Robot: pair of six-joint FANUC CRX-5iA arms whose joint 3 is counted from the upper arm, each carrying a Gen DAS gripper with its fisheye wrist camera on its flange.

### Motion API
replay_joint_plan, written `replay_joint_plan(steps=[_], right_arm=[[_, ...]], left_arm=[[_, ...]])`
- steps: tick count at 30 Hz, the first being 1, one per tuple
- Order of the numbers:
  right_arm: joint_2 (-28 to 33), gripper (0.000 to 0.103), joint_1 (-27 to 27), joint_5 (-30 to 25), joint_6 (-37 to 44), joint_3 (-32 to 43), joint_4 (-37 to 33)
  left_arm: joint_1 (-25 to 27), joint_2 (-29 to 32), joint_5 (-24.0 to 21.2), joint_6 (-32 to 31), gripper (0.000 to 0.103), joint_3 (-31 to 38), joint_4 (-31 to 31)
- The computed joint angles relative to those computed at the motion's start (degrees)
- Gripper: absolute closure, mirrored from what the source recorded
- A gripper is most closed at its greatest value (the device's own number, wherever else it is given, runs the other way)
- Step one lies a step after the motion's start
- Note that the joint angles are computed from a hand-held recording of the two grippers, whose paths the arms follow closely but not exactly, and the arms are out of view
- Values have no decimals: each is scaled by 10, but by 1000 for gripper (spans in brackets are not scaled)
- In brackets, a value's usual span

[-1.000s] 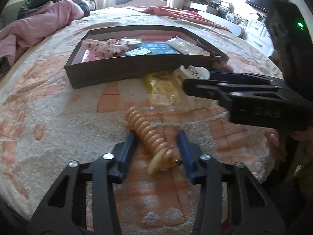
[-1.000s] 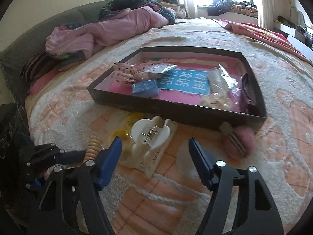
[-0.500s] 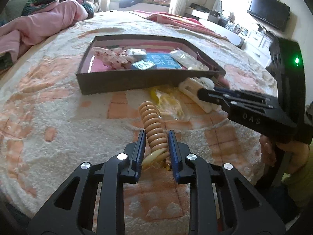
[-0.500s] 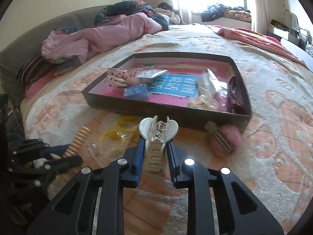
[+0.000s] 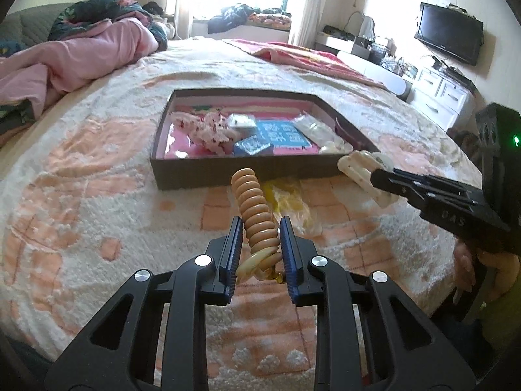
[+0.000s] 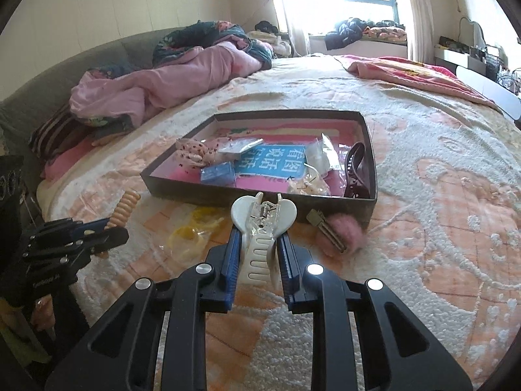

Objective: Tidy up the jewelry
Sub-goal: 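Carry spiral tie toward tray with left tool while right tool carries white clip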

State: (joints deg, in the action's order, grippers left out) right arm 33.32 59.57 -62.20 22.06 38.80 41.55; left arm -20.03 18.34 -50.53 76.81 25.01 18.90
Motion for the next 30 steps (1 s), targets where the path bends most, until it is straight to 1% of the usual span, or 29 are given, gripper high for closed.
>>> replay_joint_plan(steps=[6,12,21,30], right_arm=[[-11,82,1,6,-18,-19,24],[-13,82,0,2,-25,-22,40],[-15,82,-2,3,-31,-26,55],[-18,82,-7,6,-42,-32,63]], left_arm=[[-2,5,5,5,87,12,-3],[-4,15,9,7,87,30,-5],[-9,41,1,9,87,73,-10],[-17,89,-15,6,87,149,-9]])
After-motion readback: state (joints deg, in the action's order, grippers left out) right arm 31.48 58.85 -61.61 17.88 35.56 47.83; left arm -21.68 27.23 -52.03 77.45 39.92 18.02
